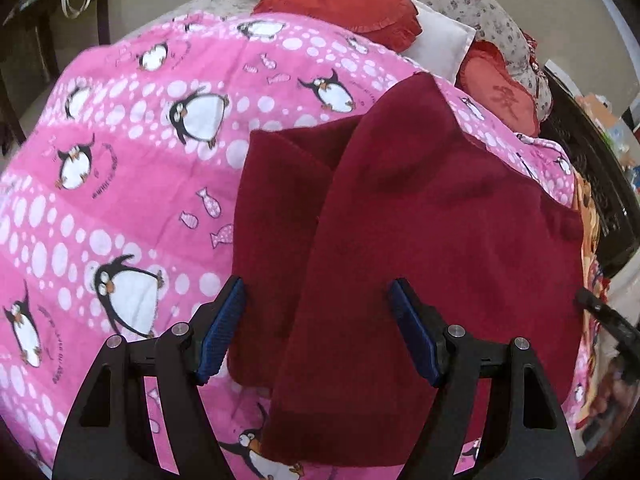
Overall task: Fold small clothes
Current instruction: 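Release the hem with both tools and pull them back from the fold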
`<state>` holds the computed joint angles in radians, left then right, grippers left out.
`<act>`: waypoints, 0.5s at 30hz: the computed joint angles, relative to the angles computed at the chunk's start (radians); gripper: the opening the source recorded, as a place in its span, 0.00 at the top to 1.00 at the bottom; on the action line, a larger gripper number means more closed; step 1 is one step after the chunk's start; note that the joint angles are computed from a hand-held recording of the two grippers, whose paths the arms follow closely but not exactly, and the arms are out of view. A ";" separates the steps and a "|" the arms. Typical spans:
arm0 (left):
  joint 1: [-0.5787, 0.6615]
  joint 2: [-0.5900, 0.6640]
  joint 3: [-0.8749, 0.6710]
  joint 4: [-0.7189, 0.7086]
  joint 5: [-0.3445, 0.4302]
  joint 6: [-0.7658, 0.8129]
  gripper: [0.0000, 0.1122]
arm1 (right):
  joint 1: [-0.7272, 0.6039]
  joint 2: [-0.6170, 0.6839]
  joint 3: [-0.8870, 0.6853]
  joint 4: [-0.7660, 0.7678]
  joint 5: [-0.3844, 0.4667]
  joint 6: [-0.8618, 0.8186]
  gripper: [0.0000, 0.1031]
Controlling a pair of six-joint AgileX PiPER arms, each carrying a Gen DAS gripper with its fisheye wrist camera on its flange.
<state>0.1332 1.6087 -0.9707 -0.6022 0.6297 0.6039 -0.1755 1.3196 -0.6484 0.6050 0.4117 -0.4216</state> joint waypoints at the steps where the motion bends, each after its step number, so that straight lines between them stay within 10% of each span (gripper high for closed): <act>1: -0.007 -0.009 0.005 0.011 -0.010 -0.003 0.34 | -0.002 -0.029 0.007 -0.020 0.014 0.016 0.71; 7: -0.017 -0.045 0.013 0.022 -0.035 0.013 0.34 | 0.050 -0.173 0.063 -0.032 0.088 0.035 0.71; 15: -0.009 -0.127 0.041 0.043 -0.022 0.016 0.34 | 0.212 -0.108 0.137 -0.199 -0.033 0.236 0.71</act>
